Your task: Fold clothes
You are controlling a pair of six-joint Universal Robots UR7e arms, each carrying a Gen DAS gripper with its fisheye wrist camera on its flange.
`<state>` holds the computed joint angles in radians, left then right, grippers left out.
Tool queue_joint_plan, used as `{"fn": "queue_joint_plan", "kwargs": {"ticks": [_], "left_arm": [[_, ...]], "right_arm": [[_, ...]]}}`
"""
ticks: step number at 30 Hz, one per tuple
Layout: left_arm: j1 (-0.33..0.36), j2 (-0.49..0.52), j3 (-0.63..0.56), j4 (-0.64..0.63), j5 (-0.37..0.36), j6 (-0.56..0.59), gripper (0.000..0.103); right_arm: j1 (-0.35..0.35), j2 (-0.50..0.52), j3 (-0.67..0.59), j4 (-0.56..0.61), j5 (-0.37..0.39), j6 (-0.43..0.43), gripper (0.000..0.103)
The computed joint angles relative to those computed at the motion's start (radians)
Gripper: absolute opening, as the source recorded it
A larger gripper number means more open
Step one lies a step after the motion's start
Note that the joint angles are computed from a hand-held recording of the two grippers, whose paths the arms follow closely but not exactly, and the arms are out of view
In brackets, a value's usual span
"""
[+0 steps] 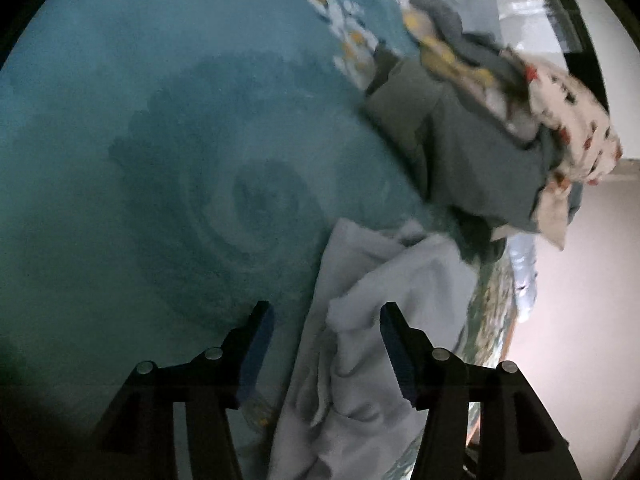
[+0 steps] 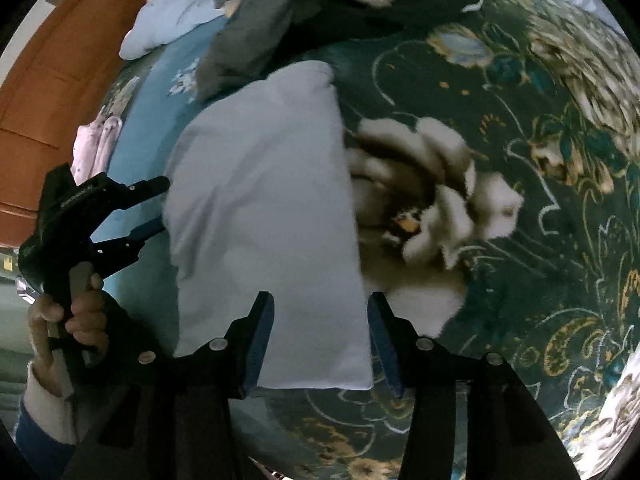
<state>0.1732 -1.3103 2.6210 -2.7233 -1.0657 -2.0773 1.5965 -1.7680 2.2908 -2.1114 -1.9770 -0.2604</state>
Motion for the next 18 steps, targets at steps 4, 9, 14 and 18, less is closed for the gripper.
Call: {"fn": "queue_joint_plan", "kwargs": {"ticks": [4,9,14,18], "left_arm": [[0.019,0.064,-0.024,-0.079,0.005,0.113,0.057],[0.03,0.105,-0.071,-0.02,-0.016,0.151,0.015],[-0.044,0.122,-0.072,-0.173,0.138,0.295,0.007],[-0.045,0.158,-0.114,-0.225,0.182,0.439,0.007]], "right_arm": [[-0.018,0.021,0.004,-0.02,0.02,0.006,0.05],[-0.028,0.037,-0.002,-0.03,0.032,-0.003,0.05],[-0.055,0.037,-0.006,-0.046,0.052,0.002,0.05],[-0.085,0.03,-0.005,-0.041,0.062,0.005,0.05]]}}
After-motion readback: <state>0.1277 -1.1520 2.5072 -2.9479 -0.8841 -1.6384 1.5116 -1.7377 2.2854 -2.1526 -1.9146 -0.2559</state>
